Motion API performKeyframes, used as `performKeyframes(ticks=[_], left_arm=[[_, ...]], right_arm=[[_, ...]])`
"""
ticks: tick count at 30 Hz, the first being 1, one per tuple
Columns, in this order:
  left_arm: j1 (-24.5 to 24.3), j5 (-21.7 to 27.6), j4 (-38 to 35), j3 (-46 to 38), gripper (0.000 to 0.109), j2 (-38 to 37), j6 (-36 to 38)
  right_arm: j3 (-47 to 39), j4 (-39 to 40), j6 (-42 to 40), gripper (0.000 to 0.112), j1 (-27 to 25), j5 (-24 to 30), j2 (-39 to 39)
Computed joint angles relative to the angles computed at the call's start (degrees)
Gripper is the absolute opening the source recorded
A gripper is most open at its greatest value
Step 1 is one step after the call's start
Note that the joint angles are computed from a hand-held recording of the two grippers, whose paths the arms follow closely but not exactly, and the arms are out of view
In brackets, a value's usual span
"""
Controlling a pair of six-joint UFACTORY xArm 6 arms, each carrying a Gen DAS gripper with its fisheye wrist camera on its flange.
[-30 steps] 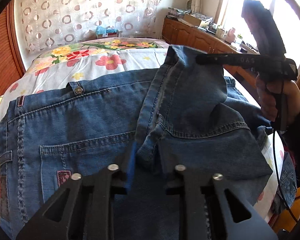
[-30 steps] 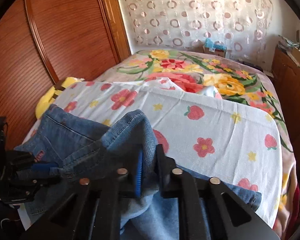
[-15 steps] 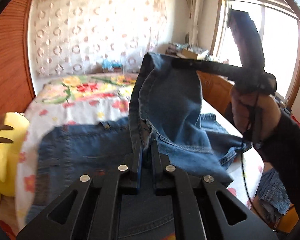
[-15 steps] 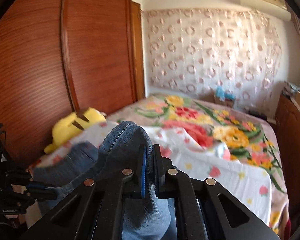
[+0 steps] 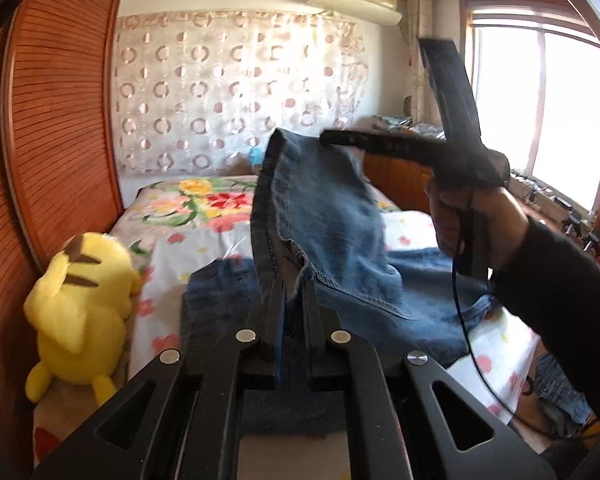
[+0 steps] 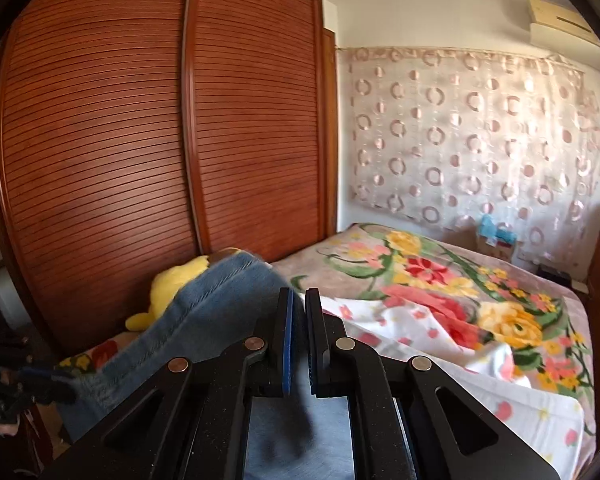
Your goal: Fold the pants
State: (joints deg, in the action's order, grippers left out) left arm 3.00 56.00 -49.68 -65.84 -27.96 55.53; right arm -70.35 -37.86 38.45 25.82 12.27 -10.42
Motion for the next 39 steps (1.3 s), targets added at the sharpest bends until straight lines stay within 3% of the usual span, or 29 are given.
performKeyframes(ticks=[4, 7, 10, 16, 18, 25, 27, 30, 32, 35, 39], left_arm=[[2.15, 0.73, 1.5, 1.48, 0.008, -0.16, 0.08], [3.07, 0.76, 2.72, 2.92, 0.008, 0.06, -0.38], [3.11, -0.32, 4.88, 4.25, 0.008, 0.83, -1.1], [2.44, 0.2, 11.4, 6.05, 0.008, 3.67, -4.75], [2.53, 1.08, 11.11, 6.41, 0.013, 3.82, -4.77], [3.76, 1.25, 8.4, 5.22, 0.044, 4.64, -4.61], [4.31, 1.47, 7.33, 4.13, 0.045, 5.52, -4.22], [4.52, 1.75, 5.99, 2.4, 0.065, 6.88, -3.05], [4.14, 0.75, 5.06, 1.83, 0.07, 7.15, -2.21], [3.06, -0.22, 5.47, 0.11, 0.07, 8.42, -2.57], [0.64, -5.11, 7.34, -1.21, 0.07, 10.2, -3.95]], right_arm=[[-3.57, 5.54, -6.18, 0.001, 0.12, -0.84, 4.51], [-5.01, 14.09, -15.36, 0.0, 0.41, 0.31, 6.85], [-3.98, 15.53, -17.27, 0.0, -0.42, 1.75, 6.69], [3.48, 25.57, -25.78, 0.0, -4.28, 4.23, 0.8], [6.15, 27.99, -28.03, 0.0, -5.64, 5.19, -1.99], [14.52, 23.84, -23.6, 0.001, -8.57, 9.22, -13.44], [16.57, 21.55, -20.83, 0.002, -8.39, 10.75, -17.27], [20.35, 20.28, -19.4, 0.007, -8.6, 12.88, -23.81], [22.75, 15.77, -14.74, 0.01, -6.26, 16.4, -28.77], [23.22, 10.3, -8.12, 0.02, -2.77, 20.36, -30.72], [26.97, 5.15, -0.24, 0.048, 0.31, 22.76, -33.35]])
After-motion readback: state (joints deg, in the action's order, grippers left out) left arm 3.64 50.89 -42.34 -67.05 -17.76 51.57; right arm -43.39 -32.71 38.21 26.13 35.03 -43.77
